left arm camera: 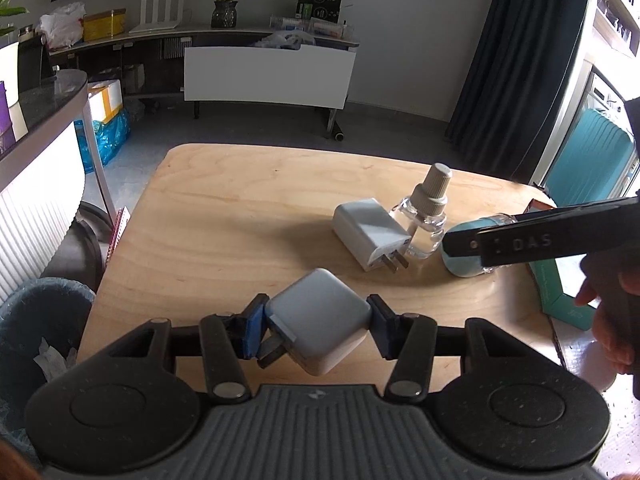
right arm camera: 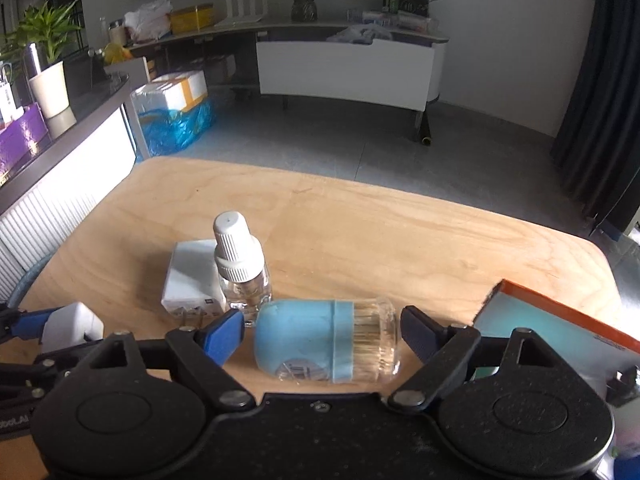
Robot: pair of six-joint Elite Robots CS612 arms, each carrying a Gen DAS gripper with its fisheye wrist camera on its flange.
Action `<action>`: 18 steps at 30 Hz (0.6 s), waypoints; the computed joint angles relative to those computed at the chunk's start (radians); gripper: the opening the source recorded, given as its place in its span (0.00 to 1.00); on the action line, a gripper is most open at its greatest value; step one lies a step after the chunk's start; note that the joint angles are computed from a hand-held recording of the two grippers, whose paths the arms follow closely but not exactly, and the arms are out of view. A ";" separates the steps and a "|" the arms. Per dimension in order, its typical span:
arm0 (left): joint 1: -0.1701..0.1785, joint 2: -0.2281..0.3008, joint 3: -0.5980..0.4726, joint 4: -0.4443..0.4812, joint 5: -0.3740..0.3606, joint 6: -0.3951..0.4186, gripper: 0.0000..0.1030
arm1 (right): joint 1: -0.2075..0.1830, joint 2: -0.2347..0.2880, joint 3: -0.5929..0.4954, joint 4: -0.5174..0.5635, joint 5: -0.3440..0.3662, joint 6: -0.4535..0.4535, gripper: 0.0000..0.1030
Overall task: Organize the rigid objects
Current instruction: 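Grasp the white square charger with the left gripper while the right grasps the light-blue toothpick jar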
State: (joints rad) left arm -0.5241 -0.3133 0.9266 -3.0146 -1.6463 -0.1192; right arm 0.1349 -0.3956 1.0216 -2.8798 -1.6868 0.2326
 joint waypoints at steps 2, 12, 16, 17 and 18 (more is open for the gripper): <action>-0.001 0.001 0.000 -0.005 0.009 -0.006 0.51 | -0.001 0.010 -0.018 0.031 0.003 0.003 0.97; -0.009 -0.022 0.038 -0.063 0.069 -0.043 0.51 | 0.015 -0.038 0.092 -0.092 -0.021 0.070 0.89; -0.013 -0.045 0.074 -0.094 0.073 -0.046 0.51 | 0.026 -0.076 0.157 -0.160 -0.026 0.086 0.89; -0.013 -0.052 0.087 -0.102 0.071 -0.046 0.51 | 0.028 -0.087 0.175 -0.175 -0.025 0.090 0.89; -0.015 -0.059 0.100 -0.111 0.074 -0.045 0.51 | 0.031 -0.096 0.190 -0.186 -0.023 0.087 0.89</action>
